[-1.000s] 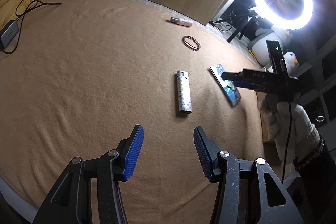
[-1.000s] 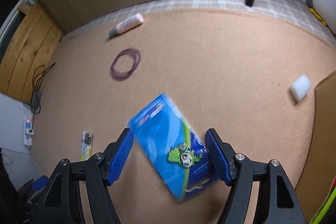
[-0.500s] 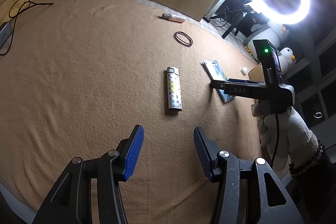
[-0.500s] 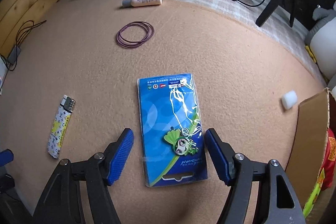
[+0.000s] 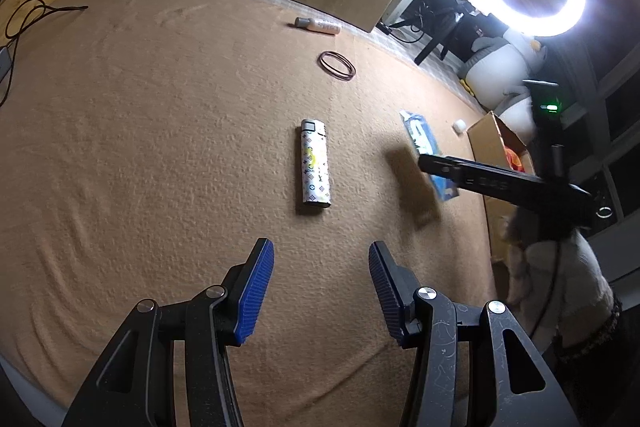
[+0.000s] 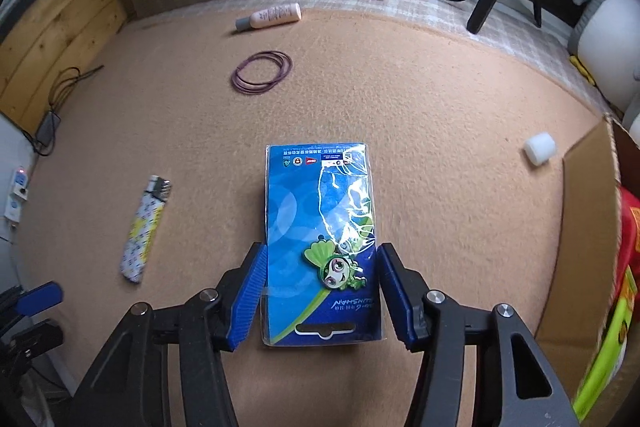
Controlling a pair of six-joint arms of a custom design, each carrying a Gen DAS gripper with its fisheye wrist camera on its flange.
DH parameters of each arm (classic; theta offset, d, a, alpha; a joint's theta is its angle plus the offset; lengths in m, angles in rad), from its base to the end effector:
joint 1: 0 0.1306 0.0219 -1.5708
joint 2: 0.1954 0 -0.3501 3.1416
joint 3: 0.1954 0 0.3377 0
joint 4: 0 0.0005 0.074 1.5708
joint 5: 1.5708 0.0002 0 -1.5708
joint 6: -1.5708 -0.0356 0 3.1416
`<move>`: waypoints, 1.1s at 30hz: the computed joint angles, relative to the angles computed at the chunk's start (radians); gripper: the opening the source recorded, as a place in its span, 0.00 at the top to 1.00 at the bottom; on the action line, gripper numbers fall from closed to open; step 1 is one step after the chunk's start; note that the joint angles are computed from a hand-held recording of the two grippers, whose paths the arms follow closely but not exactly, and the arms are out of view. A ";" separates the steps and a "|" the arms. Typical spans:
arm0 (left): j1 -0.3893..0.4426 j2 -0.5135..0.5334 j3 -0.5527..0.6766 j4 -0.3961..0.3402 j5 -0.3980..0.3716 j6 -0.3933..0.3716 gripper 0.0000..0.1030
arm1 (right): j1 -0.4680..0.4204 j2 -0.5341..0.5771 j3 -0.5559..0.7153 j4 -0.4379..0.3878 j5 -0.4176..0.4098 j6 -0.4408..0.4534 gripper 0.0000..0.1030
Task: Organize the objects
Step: 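Carry the blue card package with the right tool into the box and release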
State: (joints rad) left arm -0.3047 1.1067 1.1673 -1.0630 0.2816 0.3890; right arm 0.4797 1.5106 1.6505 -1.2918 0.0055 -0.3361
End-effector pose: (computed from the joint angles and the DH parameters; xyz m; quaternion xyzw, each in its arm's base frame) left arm 0.3061 -0.1072 0.3973 -0.0007 0.9512 -0.2211 0.2153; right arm 0.3977 0.2061 0.4244 -0.0696 0.9757 0.0800 0.1919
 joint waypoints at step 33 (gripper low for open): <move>-0.132 0.061 0.049 0.012 -0.042 0.016 0.48 | -0.356 -0.474 -0.300 -0.054 0.098 -0.030 0.50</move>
State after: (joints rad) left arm -0.4372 1.1672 1.2165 -1.0509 0.2399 0.4046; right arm 0.1242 1.0364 1.3508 -1.3454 0.1034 -0.3660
